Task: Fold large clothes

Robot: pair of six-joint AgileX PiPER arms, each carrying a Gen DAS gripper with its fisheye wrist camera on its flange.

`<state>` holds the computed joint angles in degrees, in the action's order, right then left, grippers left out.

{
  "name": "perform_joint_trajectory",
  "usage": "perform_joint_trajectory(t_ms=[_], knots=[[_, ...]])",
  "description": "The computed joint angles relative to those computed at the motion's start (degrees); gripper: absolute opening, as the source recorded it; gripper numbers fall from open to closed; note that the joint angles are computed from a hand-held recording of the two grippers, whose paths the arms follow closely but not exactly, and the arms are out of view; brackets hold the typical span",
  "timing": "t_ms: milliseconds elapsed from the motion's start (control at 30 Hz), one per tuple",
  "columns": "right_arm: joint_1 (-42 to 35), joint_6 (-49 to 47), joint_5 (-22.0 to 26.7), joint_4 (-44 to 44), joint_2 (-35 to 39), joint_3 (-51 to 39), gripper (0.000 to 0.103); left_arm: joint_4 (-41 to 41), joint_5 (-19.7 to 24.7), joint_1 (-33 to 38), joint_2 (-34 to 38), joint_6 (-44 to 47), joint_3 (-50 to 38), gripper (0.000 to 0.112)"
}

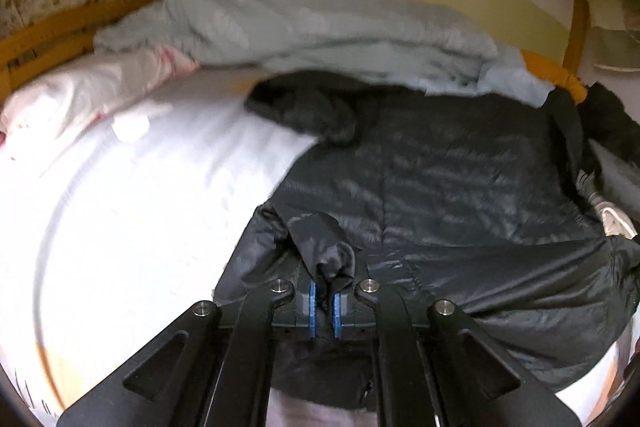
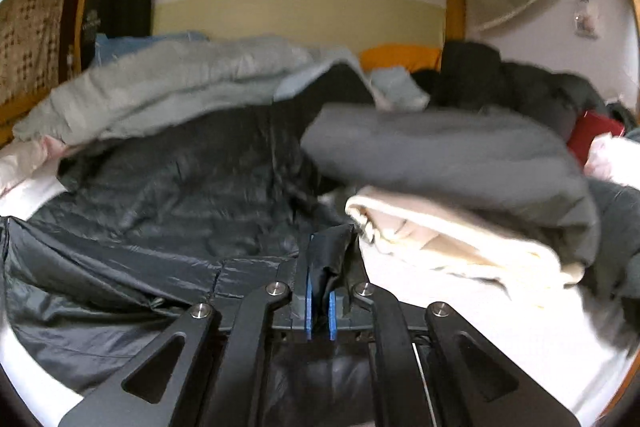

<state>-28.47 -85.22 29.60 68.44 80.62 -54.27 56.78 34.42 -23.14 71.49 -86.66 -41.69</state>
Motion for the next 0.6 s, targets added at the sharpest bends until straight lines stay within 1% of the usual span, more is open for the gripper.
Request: perform_joint_trajectory(t_ms=[33,100,133,167,200,233,267,300,333,367,400,433,467,500,533,567,600], knots=[[0.68,1.35,-0.93,-0.73,1.61,-0.62,0.005,1.03,-0.28,-0.56,1.3,-2.04,0.27,0.006],[2.23,4.17,-2.78,-3.29,3.83,-1.49,0.005,3.33,-3.01,0.46,2.92,-4.24,1.19,0.008],[2.79,4.2,-3.69,-3.6,4.69,-1.65,0.005,5.99,-2.29,-1.07,3.72,-7.34,1.48,0.011],[2.78,3.03,-3.92,-2.55,5.2,-1.63,0.006,7.78,-1.12,-2.24,4.27,-8.99,1.46,0.012],[2.3,0.75,-3.41,-0.32,5.58,-1.33,0.006,10.2,-0.89,-2.94,4.3,-11.0,1.99,0.014],[1.29,-1.98,-2.25,2.79,5.76,-0.83,0.007,11.58,-0.26,-3.68,4.1,-12.38,2.33,0.025],[0.69,-3.25,-1.85,4.39,5.84,-0.57,0.012,11.89,-0.04,-4.0,4.22,-12.89,2.27,0.033],[0.31,-4.09,-2.05,5.81,5.43,-0.06,0.022,11.37,0.38,-4.2,3.81,-12.34,2.21,0.044],[-0.58,-6.12,-2.42,8.39,4.75,0.81,0.028,12.31,1.98,-5.18,3.22,-13.53,2.4,0.046],[-1.08,-7.67,-2.68,10.39,4.07,1.47,0.048,14.66,4.3,-7.01,1.89,-16.22,3.46,0.048],[-2.46,-11.14,-1.96,14.36,3.03,2.7,0.074,17.03,6.65,-9.0,1.19,-18.81,4.05,0.057],[-4.95,-15.34,0.46,19.29,1.68,4.23,0.083,19.5,9.97,-11.85,-0.03,-21.34,4.87,0.065],[-7.26,-17.33,3.13,21.93,0.55,5.33,0.086,21.73,13.31,-14.86,-1.07,-23.48,5.57,0.069],[-8.41,-17.44,4.44,22.28,-0.15,5.59,0.086,23.98,17.2,-18.94,-2.49,-25.11,6.4,0.075],[-10.17,-16.49,6.52,21.52,-1.21,5.86,0.087,25.46,20.06,-22.74,-3.76,-25.46,6.94,0.082],[-11.43,-15.74,8.08,20.98,-2.13,6.19,0.089,26.02,21.27,-25.35,-4.34,-24.79,6.87,0.083],[-12.57,-15.51,9.58,21.02,-3.04,6.74,0.096,25.5,20.51,-27.56,-5.19,-22.06,6.47,0.083]])
